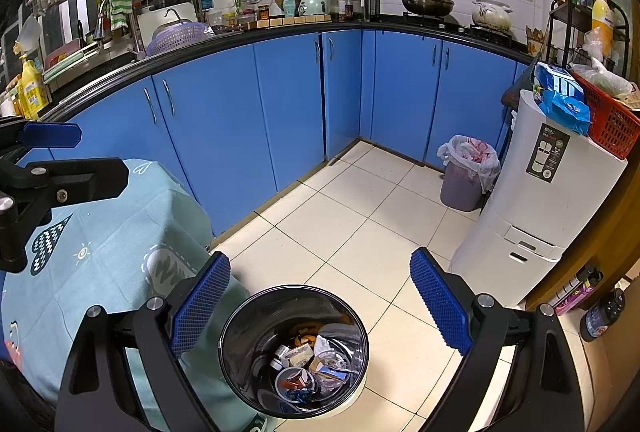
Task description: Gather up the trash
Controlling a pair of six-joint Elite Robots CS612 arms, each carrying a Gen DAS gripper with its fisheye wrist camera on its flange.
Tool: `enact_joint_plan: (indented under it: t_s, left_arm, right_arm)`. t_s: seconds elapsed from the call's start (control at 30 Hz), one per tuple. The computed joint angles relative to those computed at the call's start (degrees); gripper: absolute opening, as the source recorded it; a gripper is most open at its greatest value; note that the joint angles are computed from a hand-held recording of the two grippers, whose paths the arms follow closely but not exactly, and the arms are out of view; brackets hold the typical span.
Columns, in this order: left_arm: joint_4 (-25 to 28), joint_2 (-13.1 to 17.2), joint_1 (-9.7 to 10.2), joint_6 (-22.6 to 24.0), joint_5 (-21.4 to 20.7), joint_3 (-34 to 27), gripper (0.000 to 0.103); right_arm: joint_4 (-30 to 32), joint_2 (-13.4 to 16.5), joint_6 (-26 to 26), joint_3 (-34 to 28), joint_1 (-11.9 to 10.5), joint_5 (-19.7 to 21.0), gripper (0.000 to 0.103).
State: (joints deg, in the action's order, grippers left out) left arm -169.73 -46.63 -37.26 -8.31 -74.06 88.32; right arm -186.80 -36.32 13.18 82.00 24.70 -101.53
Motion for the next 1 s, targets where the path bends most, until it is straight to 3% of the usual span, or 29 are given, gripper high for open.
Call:
enact_joint_plan:
  t_s: [1.0]
  left_arm:
    - [1.5,-0.2,-0.09,-1.2,-0.4,-0.2,0.099]
  right_arm:
    - [-0.2,-0.2,0.2,0.3,-0.1,-0.1,0.089]
